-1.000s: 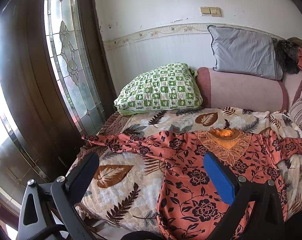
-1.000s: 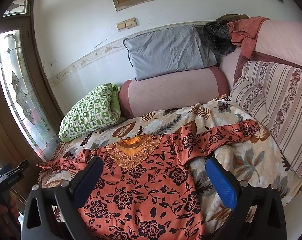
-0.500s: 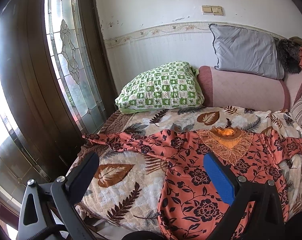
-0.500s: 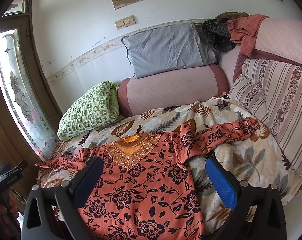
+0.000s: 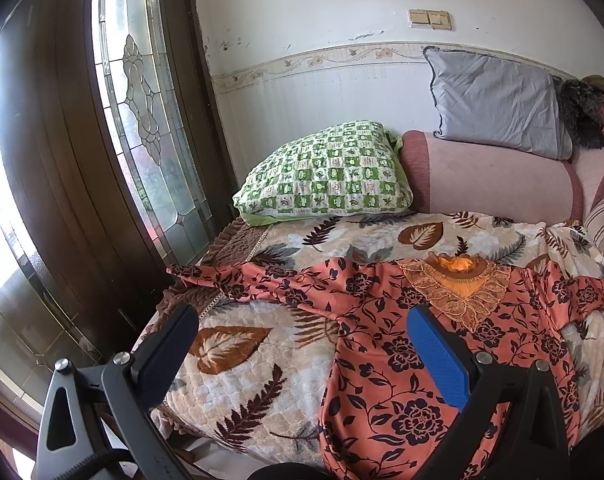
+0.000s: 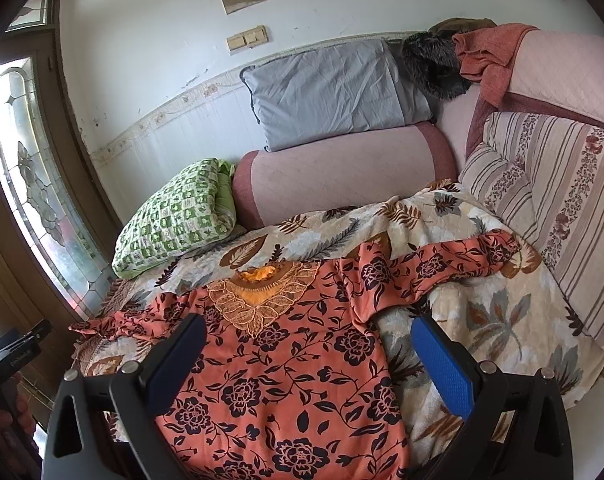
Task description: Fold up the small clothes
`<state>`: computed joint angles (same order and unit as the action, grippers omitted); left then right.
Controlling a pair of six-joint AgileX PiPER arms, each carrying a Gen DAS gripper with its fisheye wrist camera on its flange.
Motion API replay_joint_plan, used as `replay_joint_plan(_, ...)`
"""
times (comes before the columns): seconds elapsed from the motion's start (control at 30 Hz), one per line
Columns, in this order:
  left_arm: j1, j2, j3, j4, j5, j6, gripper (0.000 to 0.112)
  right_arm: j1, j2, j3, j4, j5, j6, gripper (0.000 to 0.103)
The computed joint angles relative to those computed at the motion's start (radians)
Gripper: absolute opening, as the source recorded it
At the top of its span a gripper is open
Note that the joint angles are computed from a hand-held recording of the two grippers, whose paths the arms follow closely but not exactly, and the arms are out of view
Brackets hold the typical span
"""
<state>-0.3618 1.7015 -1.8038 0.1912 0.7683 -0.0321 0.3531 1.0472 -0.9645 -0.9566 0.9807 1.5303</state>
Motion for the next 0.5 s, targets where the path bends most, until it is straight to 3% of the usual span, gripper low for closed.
replay_joint_plan(0.5, 0.044, 0.059, -0.077, 0.026, 0.029, -0.030, 0.103, -0.142, 0.057, -0.024, 0.118, -0.136, -0.117, 0.103)
